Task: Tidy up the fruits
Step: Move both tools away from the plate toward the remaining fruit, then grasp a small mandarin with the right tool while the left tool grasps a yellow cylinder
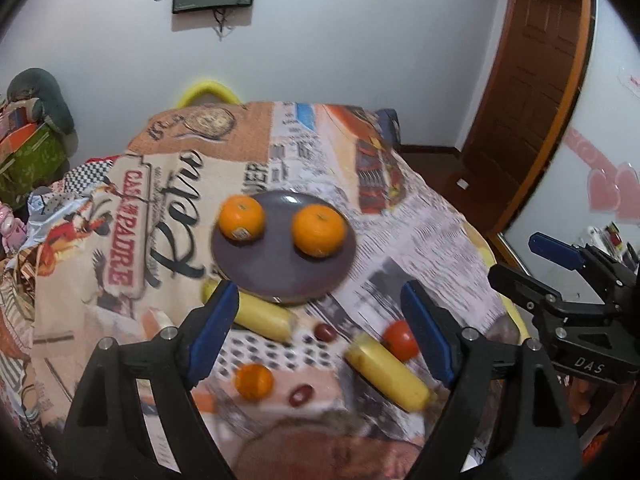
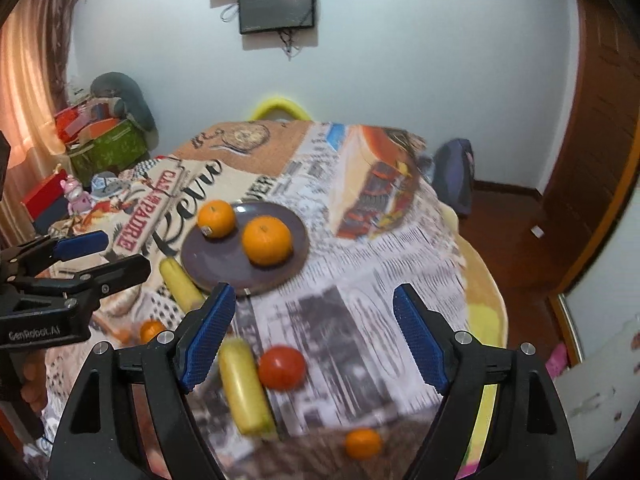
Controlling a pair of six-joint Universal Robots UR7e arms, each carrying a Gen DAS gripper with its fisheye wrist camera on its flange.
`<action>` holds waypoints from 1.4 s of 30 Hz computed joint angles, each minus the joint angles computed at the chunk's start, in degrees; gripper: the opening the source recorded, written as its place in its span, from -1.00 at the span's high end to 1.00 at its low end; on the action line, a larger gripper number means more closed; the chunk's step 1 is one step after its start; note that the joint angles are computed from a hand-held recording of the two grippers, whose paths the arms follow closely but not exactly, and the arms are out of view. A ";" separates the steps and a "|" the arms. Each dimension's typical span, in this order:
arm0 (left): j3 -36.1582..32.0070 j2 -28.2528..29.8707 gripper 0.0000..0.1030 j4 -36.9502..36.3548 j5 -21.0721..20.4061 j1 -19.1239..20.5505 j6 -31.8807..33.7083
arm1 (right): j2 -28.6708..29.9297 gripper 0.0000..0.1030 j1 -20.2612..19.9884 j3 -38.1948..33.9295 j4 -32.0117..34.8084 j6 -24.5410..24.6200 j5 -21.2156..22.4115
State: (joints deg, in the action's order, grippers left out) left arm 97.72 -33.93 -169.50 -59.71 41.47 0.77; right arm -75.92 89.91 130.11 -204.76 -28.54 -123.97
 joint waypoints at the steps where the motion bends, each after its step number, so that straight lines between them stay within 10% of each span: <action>1: 0.52 0.25 -0.62 0.36 -0.30 -0.30 -0.63 | -0.31 -0.53 -0.31 0.74 -0.22 0.29 -0.69; 26: -2.44 10.04 -0.53 11.80 -1.55 -0.01 -12.47 | -4.86 -0.50 -16.12 13.02 1.99 6.97 8.42; 42: -2.56 10.11 -0.03 9.80 -4.10 0.96 -5.67 | -4.84 0.37 -17.98 13.31 3.31 5.87 11.78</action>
State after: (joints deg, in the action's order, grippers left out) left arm 95.16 -23.83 -159.70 -63.81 42.44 -4.89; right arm -80.75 71.93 143.42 -201.46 -22.67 -112.19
